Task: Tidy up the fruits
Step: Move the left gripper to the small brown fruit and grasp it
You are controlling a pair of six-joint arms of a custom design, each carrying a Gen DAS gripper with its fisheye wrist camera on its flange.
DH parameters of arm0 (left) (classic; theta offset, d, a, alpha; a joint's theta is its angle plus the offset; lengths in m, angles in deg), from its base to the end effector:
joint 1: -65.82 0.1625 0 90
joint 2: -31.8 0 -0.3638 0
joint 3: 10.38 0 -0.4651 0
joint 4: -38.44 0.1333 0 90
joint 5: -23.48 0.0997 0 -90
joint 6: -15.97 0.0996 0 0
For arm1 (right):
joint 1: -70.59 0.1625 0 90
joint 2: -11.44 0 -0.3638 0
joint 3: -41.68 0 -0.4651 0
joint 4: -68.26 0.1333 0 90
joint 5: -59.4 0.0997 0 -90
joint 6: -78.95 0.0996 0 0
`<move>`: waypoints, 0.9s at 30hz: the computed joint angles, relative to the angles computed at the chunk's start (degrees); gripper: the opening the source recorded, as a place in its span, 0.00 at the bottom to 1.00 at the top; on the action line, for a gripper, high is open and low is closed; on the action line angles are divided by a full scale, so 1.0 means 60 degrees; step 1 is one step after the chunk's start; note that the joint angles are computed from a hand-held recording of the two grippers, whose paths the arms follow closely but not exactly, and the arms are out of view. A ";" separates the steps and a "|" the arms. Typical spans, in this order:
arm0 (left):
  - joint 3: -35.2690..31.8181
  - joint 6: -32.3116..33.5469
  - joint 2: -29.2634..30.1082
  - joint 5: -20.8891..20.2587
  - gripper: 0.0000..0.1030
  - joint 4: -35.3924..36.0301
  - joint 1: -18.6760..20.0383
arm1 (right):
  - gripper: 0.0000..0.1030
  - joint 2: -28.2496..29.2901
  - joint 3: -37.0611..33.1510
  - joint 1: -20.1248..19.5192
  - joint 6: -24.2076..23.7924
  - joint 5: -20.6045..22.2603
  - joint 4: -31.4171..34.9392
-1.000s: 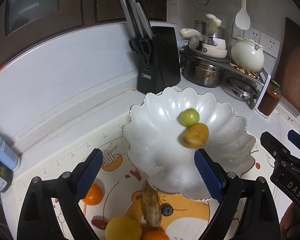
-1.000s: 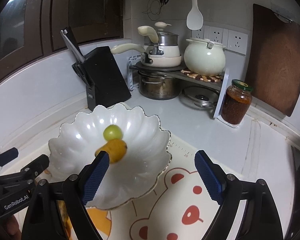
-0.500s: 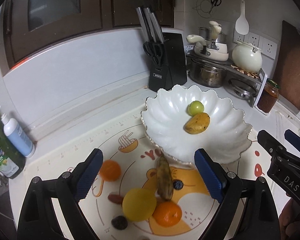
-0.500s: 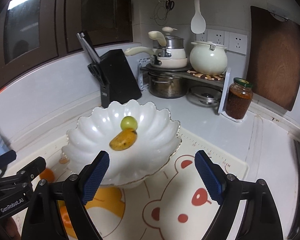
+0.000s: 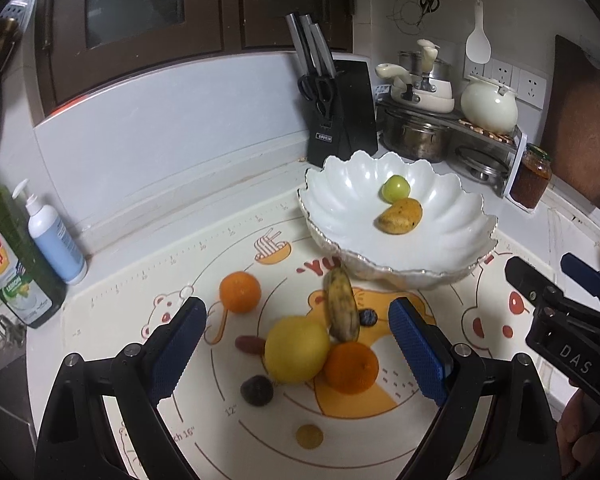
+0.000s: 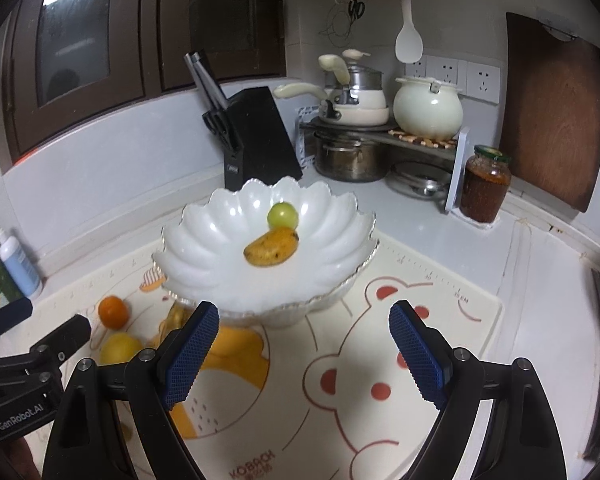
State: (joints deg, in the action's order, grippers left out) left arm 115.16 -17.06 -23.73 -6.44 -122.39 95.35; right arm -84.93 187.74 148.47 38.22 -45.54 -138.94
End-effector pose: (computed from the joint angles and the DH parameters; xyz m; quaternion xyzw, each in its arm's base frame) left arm -0.2966 -0.4204 -0.0229 0.2018 0.8418 -0.3689 0.3385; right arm 0.0238 -0.4015 0.2247 0.1337 -0.8167 0.4453 0.3420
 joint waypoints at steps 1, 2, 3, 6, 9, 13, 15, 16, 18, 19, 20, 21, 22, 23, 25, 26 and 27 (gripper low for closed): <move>0.0068 -0.0059 -0.0041 -0.0008 0.91 0.0021 -0.0026 | 0.85 -0.0046 0.0057 -0.0040 -0.0003 0.0026 0.0050; 0.0162 -0.0151 -0.0089 -0.0032 0.91 0.0062 -0.0065 | 0.85 -0.0097 0.0118 -0.0099 -0.0010 0.0061 0.0097; 0.0228 -0.0215 -0.0122 -0.0048 0.91 0.0095 -0.0092 | 0.85 -0.0148 0.0187 -0.0165 -0.0026 0.0102 0.0122; 0.0402 -0.0431 -0.0185 -0.0061 0.91 0.0194 -0.0174 | 0.85 -0.0283 0.0375 -0.0315 -0.0080 0.0159 0.0190; 0.0571 -0.0620 -0.0209 -0.0115 0.91 0.0163 -0.0235 | 0.85 -0.0406 0.0599 -0.0452 -0.0159 0.0238 0.0178; 0.0785 -0.0840 -0.0195 -0.0283 0.91 0.0089 -0.0251 | 0.85 -0.0533 0.0913 -0.0646 -0.0263 0.0354 0.0011; 0.0888 -0.0919 -0.0193 -0.0336 0.90 0.0087 -0.0259 | 0.85 -0.0479 0.0974 -0.0716 -0.0305 0.0345 -0.0075; 0.0936 -0.0947 -0.0188 -0.0355 0.90 0.0082 -0.0269 | 0.85 -0.0474 0.1004 -0.0755 -0.0315 0.0347 -0.0072; 0.1036 -0.1007 -0.0176 -0.0369 0.90 0.0064 -0.0294 | 0.85 -0.0446 0.1085 -0.0876 -0.0329 0.0368 -0.0107; 0.1092 -0.1069 -0.0175 -0.0374 0.90 0.0071 -0.0310 | 0.85 -0.0425 0.1133 -0.0947 -0.0341 0.0390 -0.0148; 0.1148 -0.1087 -0.0182 -0.0408 0.90 0.0034 -0.0315 | 0.85 -0.0385 0.1163 -0.0980 -0.0358 0.0385 -0.0200; 0.1192 -0.1090 -0.0177 -0.0447 0.90 -0.0012 -0.0318 | 0.85 -0.0359 0.1189 -0.1017 -0.0369 0.0389 -0.0235; 0.1234 -0.1090 -0.0168 -0.0471 0.90 -0.0052 -0.0322 | 0.85 -0.0330 0.1215 -0.1065 -0.0388 0.0404 -0.0272; 0.1269 -0.1120 -0.0152 -0.0480 0.90 -0.0053 -0.0319 | 0.85 -0.0294 0.1239 -0.1103 -0.0404 0.0408 -0.0308; 0.1357 -0.1117 -0.0115 -0.0531 0.89 -0.0194 -0.0305 | 0.85 -0.0161 0.1292 -0.1174 -0.0490 0.0396 -0.0499; 0.1381 -0.1108 -0.0108 -0.0550 0.88 -0.0216 -0.0288 | 0.85 -0.0122 0.1329 -0.1217 -0.0534 0.0417 -0.0584; 0.1398 -0.1119 -0.0080 -0.0585 0.85 -0.0213 -0.0267 | 0.85 -0.0075 0.1353 -0.1251 -0.0568 0.0417 -0.0657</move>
